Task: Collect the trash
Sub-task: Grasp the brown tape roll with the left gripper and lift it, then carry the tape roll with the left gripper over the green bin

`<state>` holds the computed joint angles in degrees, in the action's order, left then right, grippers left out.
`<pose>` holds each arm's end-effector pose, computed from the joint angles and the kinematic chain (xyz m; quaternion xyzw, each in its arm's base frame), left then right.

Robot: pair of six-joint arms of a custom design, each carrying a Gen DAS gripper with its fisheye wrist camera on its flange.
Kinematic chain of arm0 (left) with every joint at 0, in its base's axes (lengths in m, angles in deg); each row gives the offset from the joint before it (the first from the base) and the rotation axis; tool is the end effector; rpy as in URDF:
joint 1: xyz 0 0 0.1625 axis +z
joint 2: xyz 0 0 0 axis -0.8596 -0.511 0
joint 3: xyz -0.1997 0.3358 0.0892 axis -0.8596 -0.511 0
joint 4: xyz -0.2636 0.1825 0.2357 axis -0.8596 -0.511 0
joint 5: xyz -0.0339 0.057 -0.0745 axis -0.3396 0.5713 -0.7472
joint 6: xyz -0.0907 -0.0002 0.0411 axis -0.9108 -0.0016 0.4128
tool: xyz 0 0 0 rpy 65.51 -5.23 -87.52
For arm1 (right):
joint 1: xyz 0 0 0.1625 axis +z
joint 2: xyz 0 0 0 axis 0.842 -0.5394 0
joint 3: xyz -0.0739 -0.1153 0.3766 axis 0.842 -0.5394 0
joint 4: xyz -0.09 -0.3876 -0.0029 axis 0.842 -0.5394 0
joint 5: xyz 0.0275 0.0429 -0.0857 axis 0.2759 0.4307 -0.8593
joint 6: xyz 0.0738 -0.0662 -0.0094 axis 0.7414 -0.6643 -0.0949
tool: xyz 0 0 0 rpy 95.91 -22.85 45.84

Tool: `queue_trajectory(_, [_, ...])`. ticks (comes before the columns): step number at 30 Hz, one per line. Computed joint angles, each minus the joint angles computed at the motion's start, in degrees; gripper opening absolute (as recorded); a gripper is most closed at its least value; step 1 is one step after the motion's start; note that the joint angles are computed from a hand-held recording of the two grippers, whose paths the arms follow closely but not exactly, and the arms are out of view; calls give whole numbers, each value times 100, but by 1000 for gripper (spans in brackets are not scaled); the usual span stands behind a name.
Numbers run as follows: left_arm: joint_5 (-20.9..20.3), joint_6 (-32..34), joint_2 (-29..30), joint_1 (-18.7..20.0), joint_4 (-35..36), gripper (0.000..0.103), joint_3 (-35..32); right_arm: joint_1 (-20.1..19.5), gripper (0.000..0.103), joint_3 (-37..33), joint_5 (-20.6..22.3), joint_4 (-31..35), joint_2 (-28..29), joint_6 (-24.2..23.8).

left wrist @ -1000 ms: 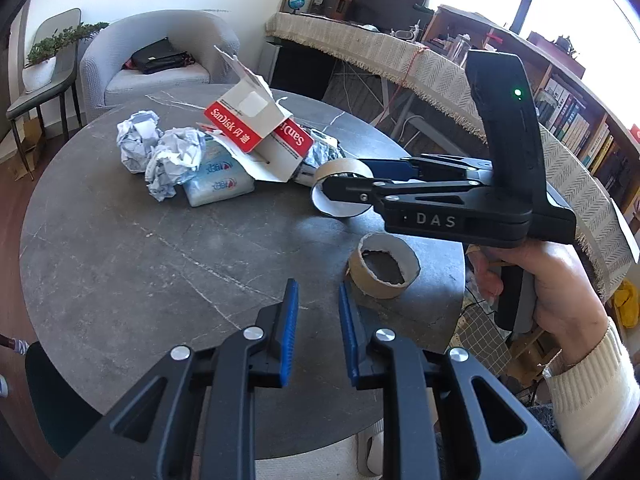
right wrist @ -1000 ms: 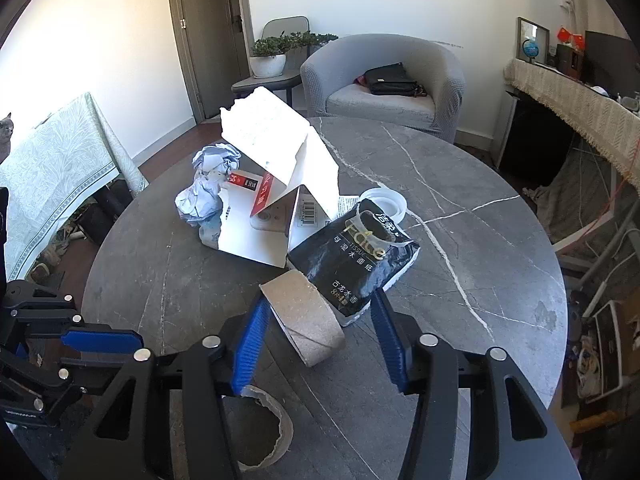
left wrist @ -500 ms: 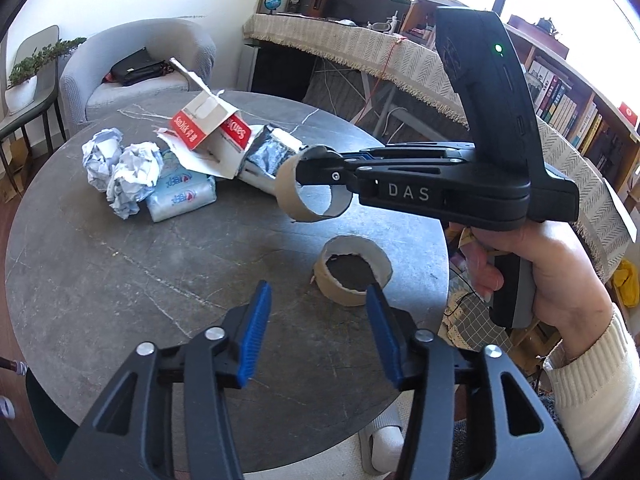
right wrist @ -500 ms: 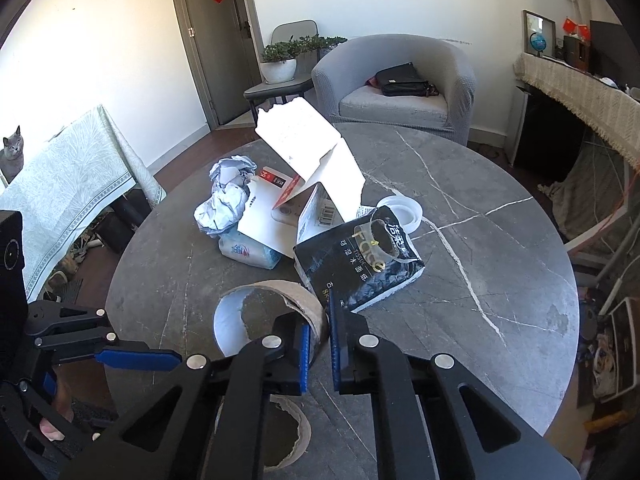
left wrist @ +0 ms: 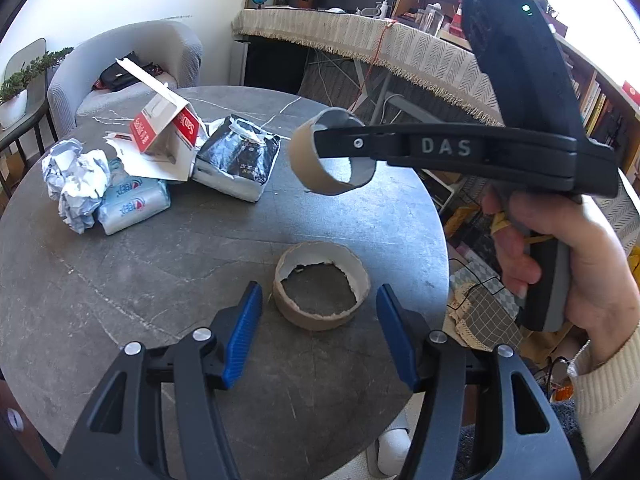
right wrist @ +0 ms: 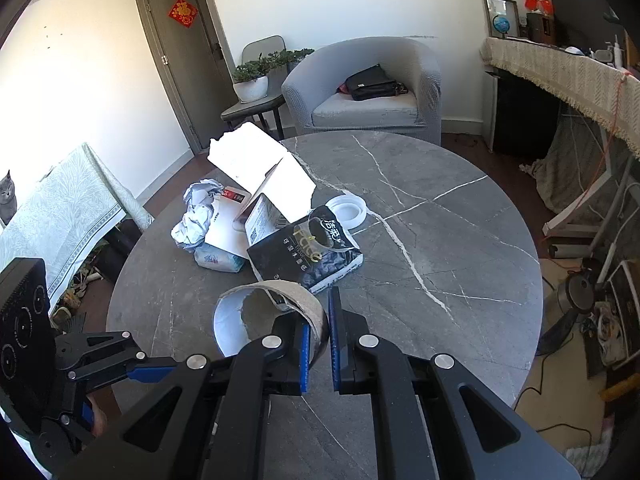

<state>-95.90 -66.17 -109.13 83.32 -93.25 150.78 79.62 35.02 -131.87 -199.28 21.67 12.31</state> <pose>-0.1672 -0.2793 0.4066 0.3240 0.9034 -0.2193 0.1757 0.4900 -0.3455 0.1050 0.2917 -0.9011 0.2795 0.1574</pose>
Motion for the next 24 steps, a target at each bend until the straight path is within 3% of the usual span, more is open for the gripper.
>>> queue_trajectory(5, [177,71,166,31,-265,63,77,-33,8,118,4,-75,-105,36])
queue_trajectory(8, [350,100,230,16,-318,53,116,-37,8,138,20,-102,-135,30])
queue_trajectory(19, [646,-206,-269,-177,139,52,4,69,8,-115,132,18,68,14])
queue_trajectory(24, [929,-349,-482,-65,497,51,-212,163,8,-408,227,149,334,-33])
